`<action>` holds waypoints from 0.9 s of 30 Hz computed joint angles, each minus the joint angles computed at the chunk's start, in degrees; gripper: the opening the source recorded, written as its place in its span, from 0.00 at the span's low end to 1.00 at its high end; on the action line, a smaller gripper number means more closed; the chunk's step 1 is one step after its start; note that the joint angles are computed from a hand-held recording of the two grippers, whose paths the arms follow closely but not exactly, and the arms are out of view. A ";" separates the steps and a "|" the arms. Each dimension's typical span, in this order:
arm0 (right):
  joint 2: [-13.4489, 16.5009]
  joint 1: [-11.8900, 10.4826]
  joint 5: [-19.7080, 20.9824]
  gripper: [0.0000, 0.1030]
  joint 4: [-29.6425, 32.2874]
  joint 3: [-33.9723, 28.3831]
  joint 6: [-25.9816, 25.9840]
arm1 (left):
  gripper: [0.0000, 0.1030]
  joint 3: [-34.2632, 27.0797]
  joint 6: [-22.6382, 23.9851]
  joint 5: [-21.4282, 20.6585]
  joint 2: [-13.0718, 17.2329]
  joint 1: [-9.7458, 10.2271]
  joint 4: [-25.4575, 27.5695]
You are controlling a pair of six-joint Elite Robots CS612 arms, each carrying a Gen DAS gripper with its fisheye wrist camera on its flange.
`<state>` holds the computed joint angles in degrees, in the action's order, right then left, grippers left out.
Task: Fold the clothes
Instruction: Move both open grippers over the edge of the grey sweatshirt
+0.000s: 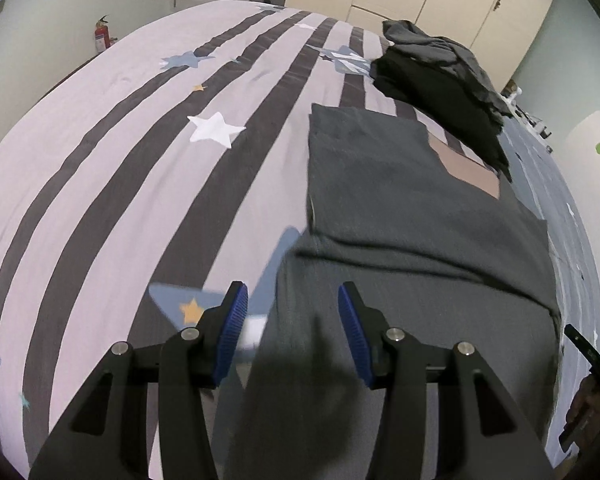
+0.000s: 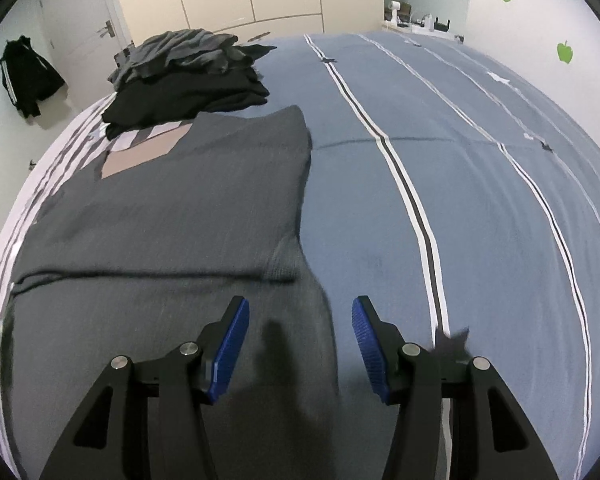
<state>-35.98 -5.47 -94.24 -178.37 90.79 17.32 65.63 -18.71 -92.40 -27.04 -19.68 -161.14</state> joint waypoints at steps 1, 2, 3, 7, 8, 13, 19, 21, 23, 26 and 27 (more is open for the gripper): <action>-0.48 0.10 0.09 0.48 -0.24 1.03 -0.01 | 0.43 1.11 0.15 0.28 -0.59 -0.10 -0.58; -0.80 0.18 0.02 0.47 -0.52 1.77 -0.02 | 0.43 2.30 0.28 0.45 -1.22 -0.20 -0.91; -1.21 0.28 -0.16 0.47 -0.75 2.67 0.01 | 0.43 3.15 0.32 0.52 -1.70 -0.26 -0.79; -2.84 0.31 0.13 0.48 -0.08 6.24 1.68 | 0.43 7.25 -0.08 0.61 -3.70 -0.33 -0.78; -3.14 0.31 0.12 0.48 0.03 6.92 1.89 | 0.43 8.35 -0.04 0.82 -4.20 -0.36 -0.92; -4.55 0.42 -0.49 0.48 0.27 9.84 2.99 | 0.43 11.00 -1.09 0.91 -5.38 -0.22 -0.64; -4.96 0.17 -1.32 0.48 -0.88 9.50 5.45 | 0.43 8.62 -1.60 0.42 -4.47 0.16 -1.63; -4.49 -0.04 -1.29 0.49 -1.83 8.24 5.22 | 0.43 5.37 -0.77 0.00 -3.12 0.28 -0.74; -3.67 -0.26 -1.40 0.49 -1.81 5.93 4.30 | 0.43 1.21 0.48 0.43 -1.24 0.27 0.00; -1.70 -0.81 -0.35 0.49 -0.83 1.19 1.97 | 0.48 -6.92 1.79 -0.26 2.54 0.61 3.33; -0.86 -0.99 0.14 0.49 -0.22 -0.74 1.06 | 0.51 -10.25 2.18 -0.77 4.13 0.72 4.85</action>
<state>-36.84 -6.46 -94.10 -178.59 90.05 18.38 55.38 -16.53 -93.18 -22.91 -18.96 -156.29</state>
